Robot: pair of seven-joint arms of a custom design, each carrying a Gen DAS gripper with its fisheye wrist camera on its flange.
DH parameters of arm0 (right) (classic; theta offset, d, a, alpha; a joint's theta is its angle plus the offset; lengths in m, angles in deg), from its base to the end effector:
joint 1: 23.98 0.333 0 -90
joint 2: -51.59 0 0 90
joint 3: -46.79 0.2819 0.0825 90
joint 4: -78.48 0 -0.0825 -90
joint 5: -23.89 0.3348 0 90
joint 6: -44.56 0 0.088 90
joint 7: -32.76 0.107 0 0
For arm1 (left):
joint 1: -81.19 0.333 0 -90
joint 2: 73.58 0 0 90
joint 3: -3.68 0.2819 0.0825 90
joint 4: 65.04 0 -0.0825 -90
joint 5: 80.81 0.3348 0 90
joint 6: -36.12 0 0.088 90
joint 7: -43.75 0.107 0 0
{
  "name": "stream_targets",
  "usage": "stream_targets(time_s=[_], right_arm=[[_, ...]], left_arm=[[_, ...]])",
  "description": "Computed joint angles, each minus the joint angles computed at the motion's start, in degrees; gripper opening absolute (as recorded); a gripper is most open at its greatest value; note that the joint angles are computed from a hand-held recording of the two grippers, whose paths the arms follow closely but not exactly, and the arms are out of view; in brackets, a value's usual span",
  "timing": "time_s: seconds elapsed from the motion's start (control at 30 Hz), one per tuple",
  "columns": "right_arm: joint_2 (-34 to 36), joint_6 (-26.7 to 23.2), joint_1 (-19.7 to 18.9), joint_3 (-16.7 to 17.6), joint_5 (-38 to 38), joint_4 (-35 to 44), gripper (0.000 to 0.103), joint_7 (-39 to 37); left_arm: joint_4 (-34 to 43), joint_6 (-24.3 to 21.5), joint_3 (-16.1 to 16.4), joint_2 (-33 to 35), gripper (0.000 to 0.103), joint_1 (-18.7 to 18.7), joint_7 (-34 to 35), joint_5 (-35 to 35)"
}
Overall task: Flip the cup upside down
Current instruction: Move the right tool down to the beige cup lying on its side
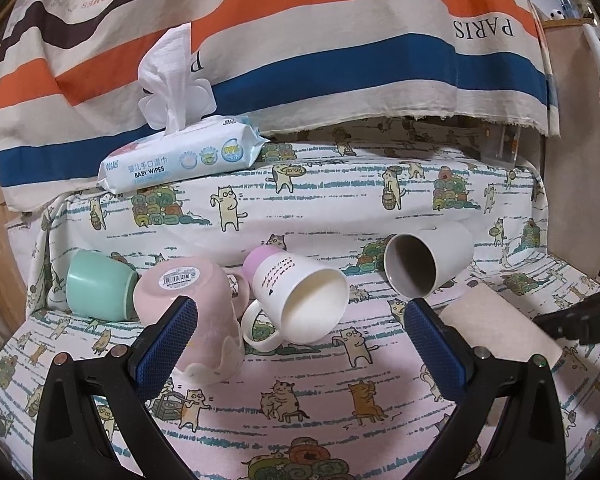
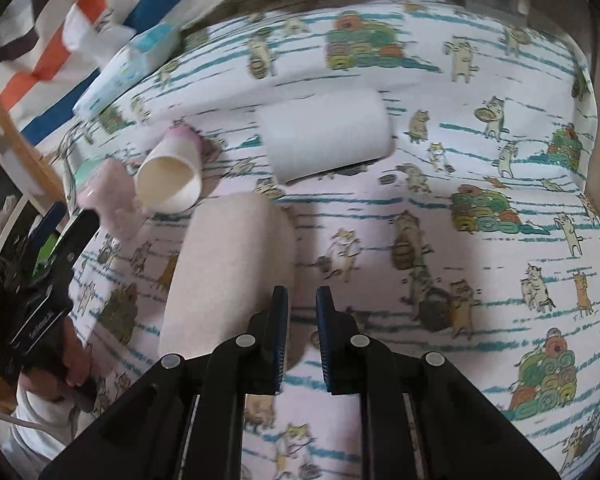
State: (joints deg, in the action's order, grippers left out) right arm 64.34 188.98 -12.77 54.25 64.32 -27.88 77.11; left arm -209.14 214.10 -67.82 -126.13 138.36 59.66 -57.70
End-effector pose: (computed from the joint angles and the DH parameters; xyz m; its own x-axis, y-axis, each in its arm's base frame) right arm 0.5713 0.1815 0.4388 0.6265 -0.7425 -0.2370 -0.6993 -0.4012 -0.5916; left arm 0.4182 -0.1984 0.4366 0.3718 -0.9270 -0.0503 -0.3450 -0.0877 -0.9345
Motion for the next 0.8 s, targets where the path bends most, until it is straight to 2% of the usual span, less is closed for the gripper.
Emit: stream_targets(time_s=[0.13,0.2,0.23,0.3,0.37,0.4,0.47,0.5,0.57,0.67,0.8], right_arm=[[-2.5,5.1,1.2,0.5,0.3,-4.0,0.016,-1.7],[-3.5,9.3,2.1,0.6,0.3,-6.0,0.017,-2.0],[-4.1,12.0,2.5,0.8,0.5,-7.1,0.021,-2.3],[-4.9,16.8,3.3,0.9,0.5,-8.9,0.034,-1.8],[-5.6,20.7,3.3,1.7,3.2,-10.2,0.07,-4.3],[-6.1,22.2,3.3,2.1,5.2,-10.8,0.075,-6.1],[-7.1,25.4,3.3,3.2,11.2,-11.6,0.077,-11.4],[-7.6,25.2,3.4,3.3,13.5,-11.8,0.078,-13.3],[-8.4,24.2,3.8,2.9,17.0,-11.9,0.088,-16.3],[-9.8,25.3,5.5,2.6,23.2,-12.7,0.089,-21.0],[-10.3,25.2,8.0,1.5,18.9,-14.4,0.089,-17.0]], left_arm=[[-0.3,0.2,0.1,-1.3,0.103,-0.2,-0.5,0.0],[-0.5,0.3,0.2,-1.6,0.103,-0.4,-0.7,-0.2],[-0.7,0.5,0.3,-1.7,0.103,-0.4,-0.8,-0.2],[-0.8,0.6,0.4,-1.5,0.103,-0.4,-0.9,-0.3],[-1.0,0.8,0.5,-1.4,0.103,-0.4,-1.0,-0.4],[-1.0,0.8,0.5,-1.5,0.103,-0.4,-1.1,-0.5],[-1.2,1.2,0.6,-1.8,0.103,-0.4,-1.3,-0.6],[-1.3,1.3,0.6,-1.9,0.103,-0.4,-1.5,-0.7],[-1.6,1.8,0.6,-2.2,0.103,-0.4,-1.7,-0.8],[-1.9,2.3,0.7,-2.4,0.103,-0.5,-1.8,-1.2],[-2.5,2.9,0.9,-2.4,0.103,-0.4,-2.3,-1.9]])
